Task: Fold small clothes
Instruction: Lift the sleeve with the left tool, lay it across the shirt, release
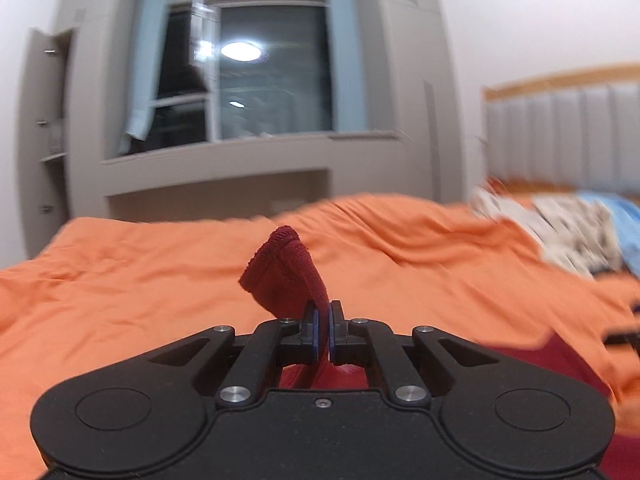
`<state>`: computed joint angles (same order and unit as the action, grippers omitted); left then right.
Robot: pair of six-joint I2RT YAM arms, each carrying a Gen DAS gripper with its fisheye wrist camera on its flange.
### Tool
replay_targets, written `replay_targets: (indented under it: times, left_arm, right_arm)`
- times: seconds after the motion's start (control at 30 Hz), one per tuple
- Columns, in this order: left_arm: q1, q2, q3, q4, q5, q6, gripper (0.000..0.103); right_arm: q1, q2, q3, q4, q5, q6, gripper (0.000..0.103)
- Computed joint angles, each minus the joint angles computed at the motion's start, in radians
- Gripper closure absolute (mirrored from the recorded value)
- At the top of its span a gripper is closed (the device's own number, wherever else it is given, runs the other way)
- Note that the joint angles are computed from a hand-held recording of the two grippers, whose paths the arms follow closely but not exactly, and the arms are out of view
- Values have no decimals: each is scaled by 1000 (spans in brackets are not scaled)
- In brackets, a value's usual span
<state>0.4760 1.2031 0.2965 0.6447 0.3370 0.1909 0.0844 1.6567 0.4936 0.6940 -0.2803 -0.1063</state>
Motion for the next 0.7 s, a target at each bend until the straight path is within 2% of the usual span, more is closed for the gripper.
replay_targets:
  times: [0.23, 0.4, 0.6, 0.7]
  left_arm:
    - [-184, 98, -74, 5, -64, 21, 99]
    - [-241, 99, -103, -47, -85, 48, 96]
    - [-200, -12, -94, -246, -2, 60, 83]
    - [-165, -68, -95, -326, 53, 57, 66]
  right_arm:
    - [3, -14, -2, -11, -16, 5, 0]
    - [6, -15, -2, -19, -24, 8, 0]
    - [19, -7, 8, -47, -56, -2, 0]
    - [41, -6, 4, -60, -70, -22, 0]
